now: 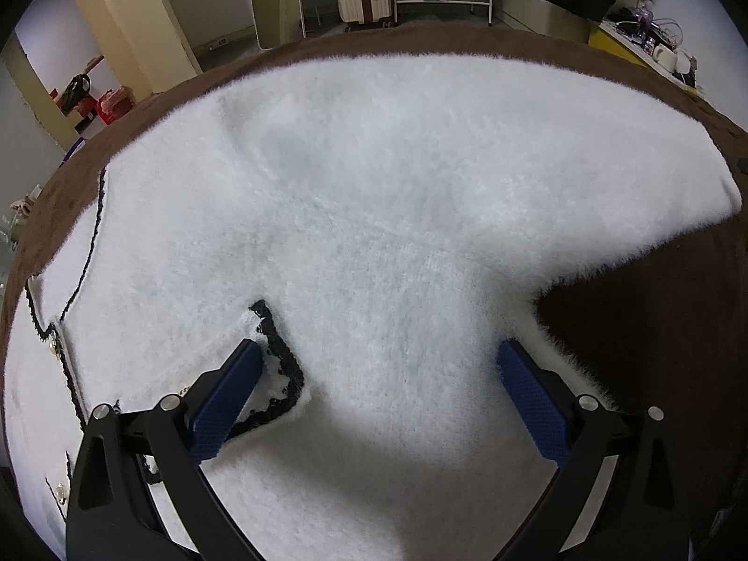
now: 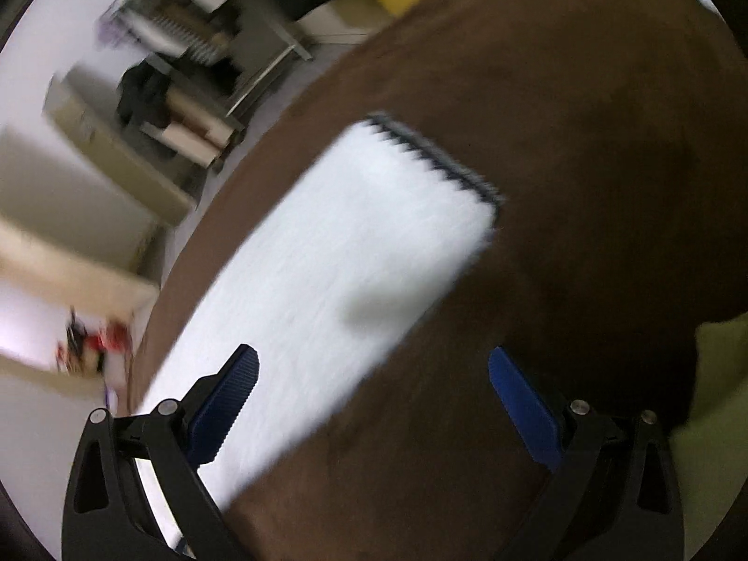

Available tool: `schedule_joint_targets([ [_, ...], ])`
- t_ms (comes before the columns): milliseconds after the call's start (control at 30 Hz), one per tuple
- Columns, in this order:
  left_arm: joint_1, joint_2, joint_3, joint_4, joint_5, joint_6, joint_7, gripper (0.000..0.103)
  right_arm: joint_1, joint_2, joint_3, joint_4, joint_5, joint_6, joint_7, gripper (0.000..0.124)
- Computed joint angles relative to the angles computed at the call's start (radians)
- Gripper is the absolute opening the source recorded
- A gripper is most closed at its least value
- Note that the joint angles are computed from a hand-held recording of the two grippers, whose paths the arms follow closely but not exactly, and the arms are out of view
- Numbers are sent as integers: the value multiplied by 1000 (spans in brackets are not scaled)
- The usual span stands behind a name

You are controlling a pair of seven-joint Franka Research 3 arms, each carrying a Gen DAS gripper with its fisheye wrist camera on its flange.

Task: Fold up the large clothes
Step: 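Reach the right tool to the cardigan sleeve cuff and grasp it, then lift the sleeve cuff with the right tool and fold it across the cardigan front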

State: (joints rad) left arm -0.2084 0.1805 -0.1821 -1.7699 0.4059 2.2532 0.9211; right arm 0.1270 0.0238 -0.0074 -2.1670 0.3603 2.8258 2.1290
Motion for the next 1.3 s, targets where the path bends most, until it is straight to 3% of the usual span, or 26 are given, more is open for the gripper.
schedule_joint_targets([
  [33,-1,-1,0,-4,3,2,-2,98,-4,13,-2,7,30,9,-11,95],
  [100,-2,-4,-1,-8,2,-1,-5,98,-17,40,12,22,212,46,-134,95],
  [367,-6,7,-1,10,6,-18,-9,98,-33,109,23,107,286,93,-230,93],
  [433,-7,8,-1,9,9,-14,-12,98,-32,114,23,107,290,106,-241,81],
  [467,-7,8,0,8,10,-11,-13,98,-34,116,22,108,271,107,-227,62],
  [500,-8,9,-1,12,11,-13,-14,98,-18,113,2,101,262,110,-220,35],
  [533,-9,7,0,10,14,-10,-17,98,-32,114,17,99,322,117,-272,22],
  [600,-10,3,-1,6,16,-11,-20,98,-102,120,94,107,559,118,-467,18],
  [633,-11,1,-1,5,16,-13,-20,98,-92,116,86,104,594,121,-505,17],
  [867,-11,-4,-3,0,15,-16,-22,98,-34,94,46,135,457,134,-475,15],
  [1100,-17,-17,-2,-22,48,-1,-67,98,8,25,36,202,292,79,-472,15],
  [1200,-3,-43,-3,-42,-1,17,-71,97,33,2,39,238,202,57,-465,15],
  [1300,7,-90,0,-73,-9,27,-99,97,62,-17,56,288,233,23,-530,14],
])
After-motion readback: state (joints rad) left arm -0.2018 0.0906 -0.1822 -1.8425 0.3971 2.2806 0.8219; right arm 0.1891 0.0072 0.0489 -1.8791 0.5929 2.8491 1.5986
